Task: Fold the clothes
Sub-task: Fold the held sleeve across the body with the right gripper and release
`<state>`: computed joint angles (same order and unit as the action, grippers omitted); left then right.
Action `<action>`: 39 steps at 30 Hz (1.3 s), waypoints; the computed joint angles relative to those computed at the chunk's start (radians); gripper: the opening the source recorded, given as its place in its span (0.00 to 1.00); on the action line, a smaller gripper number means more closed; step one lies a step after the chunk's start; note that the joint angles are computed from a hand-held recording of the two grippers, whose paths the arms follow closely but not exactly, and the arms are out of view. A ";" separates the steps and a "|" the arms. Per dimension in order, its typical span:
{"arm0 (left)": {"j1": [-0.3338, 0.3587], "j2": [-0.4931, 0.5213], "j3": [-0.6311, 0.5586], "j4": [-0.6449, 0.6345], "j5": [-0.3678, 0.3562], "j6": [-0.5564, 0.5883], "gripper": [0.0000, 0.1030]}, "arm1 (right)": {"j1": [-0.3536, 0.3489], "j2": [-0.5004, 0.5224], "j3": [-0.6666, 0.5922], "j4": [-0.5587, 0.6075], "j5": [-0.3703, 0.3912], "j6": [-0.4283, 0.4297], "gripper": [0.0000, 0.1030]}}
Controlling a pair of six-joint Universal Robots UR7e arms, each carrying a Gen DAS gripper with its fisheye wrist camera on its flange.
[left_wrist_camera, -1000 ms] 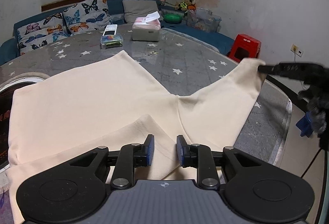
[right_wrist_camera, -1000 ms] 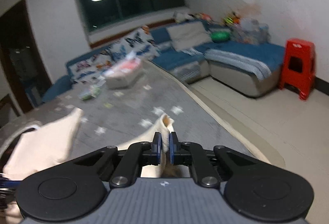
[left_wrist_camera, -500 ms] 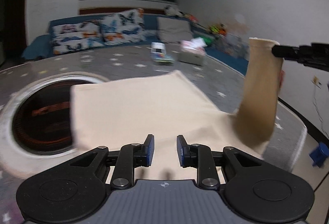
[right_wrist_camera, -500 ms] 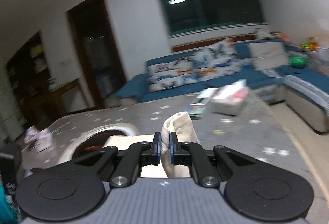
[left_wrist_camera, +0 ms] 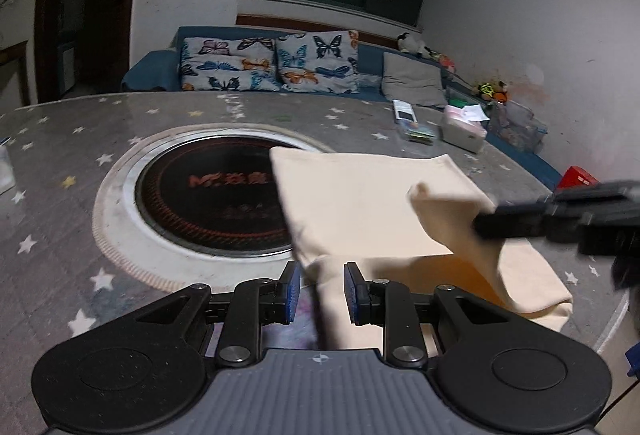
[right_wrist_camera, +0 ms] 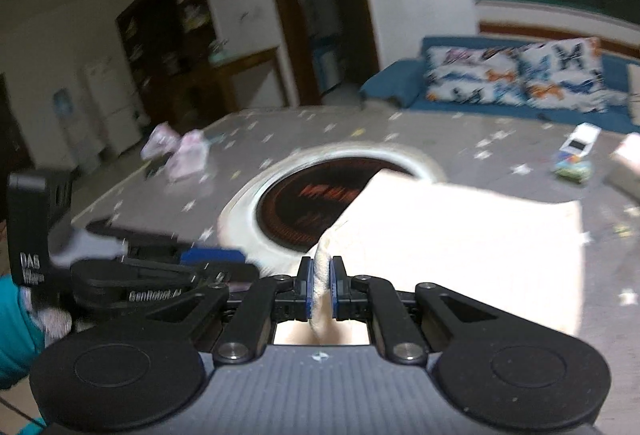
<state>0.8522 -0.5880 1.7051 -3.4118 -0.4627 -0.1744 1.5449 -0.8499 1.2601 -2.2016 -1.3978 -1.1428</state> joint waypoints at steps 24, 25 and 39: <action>0.020 0.083 -0.138 0.103 -0.159 0.107 0.25 | -0.097 -0.024 -0.054 -0.066 -0.168 0.034 0.11; 0.024 0.087 -0.146 0.119 -0.161 0.102 0.25 | -0.099 -0.017 -0.061 -0.070 -0.187 0.043 0.11; 0.038 0.107 -0.206 0.152 -0.144 0.114 0.25 | -0.074 0.072 -0.170 -0.102 -0.145 0.018 0.11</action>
